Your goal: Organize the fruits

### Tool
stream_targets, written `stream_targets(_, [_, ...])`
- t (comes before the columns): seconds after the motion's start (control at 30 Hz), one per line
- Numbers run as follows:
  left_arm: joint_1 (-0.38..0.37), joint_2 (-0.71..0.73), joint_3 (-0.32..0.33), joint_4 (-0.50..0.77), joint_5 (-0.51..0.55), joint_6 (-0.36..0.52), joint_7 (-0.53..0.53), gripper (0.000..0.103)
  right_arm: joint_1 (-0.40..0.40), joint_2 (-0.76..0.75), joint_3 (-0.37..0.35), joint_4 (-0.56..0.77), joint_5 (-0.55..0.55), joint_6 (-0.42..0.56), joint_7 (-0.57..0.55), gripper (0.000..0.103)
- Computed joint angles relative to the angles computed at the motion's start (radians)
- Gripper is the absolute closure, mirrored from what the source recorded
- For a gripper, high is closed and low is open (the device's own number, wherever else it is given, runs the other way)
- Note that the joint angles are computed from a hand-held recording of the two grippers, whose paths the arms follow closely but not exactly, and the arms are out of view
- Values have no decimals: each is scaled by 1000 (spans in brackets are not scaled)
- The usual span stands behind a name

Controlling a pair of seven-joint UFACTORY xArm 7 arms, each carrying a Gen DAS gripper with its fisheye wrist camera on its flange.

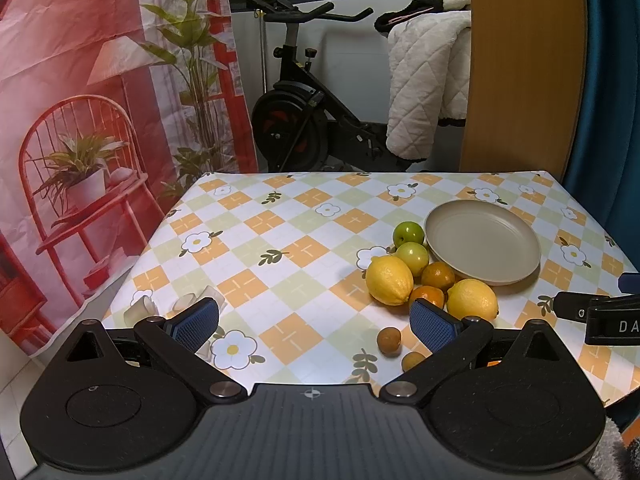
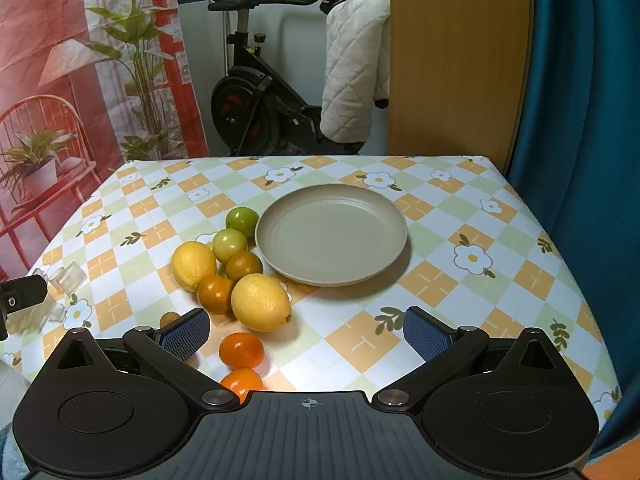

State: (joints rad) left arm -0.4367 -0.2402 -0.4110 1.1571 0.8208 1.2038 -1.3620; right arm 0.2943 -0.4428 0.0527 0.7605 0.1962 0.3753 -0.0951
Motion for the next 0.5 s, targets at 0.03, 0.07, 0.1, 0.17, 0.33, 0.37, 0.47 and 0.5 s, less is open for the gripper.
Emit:
stream_targets(0.03, [0, 2, 0, 2, 0, 1, -1, 0, -1, -4, 2, -3, -1, 1, 3, 0])
stream_targets(0.07, [-1, -9, 5, -1, -6, 1, 8, 0, -1, -3, 2, -2, -2, 0, 3, 0])
stream_targets(0.1, [1, -8, 4, -1, -7, 0, 7, 0, -1, -3, 2, -2, -3, 1, 4, 1])
stream_targets(0.17, [4, -5, 3, 0, -7, -1, 5, 0, -1, -2, 1, -1, -4, 1, 4, 1])
stream_targets(0.33, [4, 7, 2, 4, -4, -3, -3, 0, -1, -2, 2, -2, -6, -1, 6, 1])
stream_targets(0.37, [1, -6, 5, 3, -11, 3, 4, 0, -1, -1, 2, -1, -6, -1, 6, 1])
stream_targets(0.47, [4, -7, 3, 3, -14, 1, 3, 0, -1, 0, 3, 1, -8, -2, 7, 1])
stream_targets(0.5, [5, -9, 4, 1, -16, 0, 3, 0, -1, -2, 2, -2, -8, -3, 7, 1])
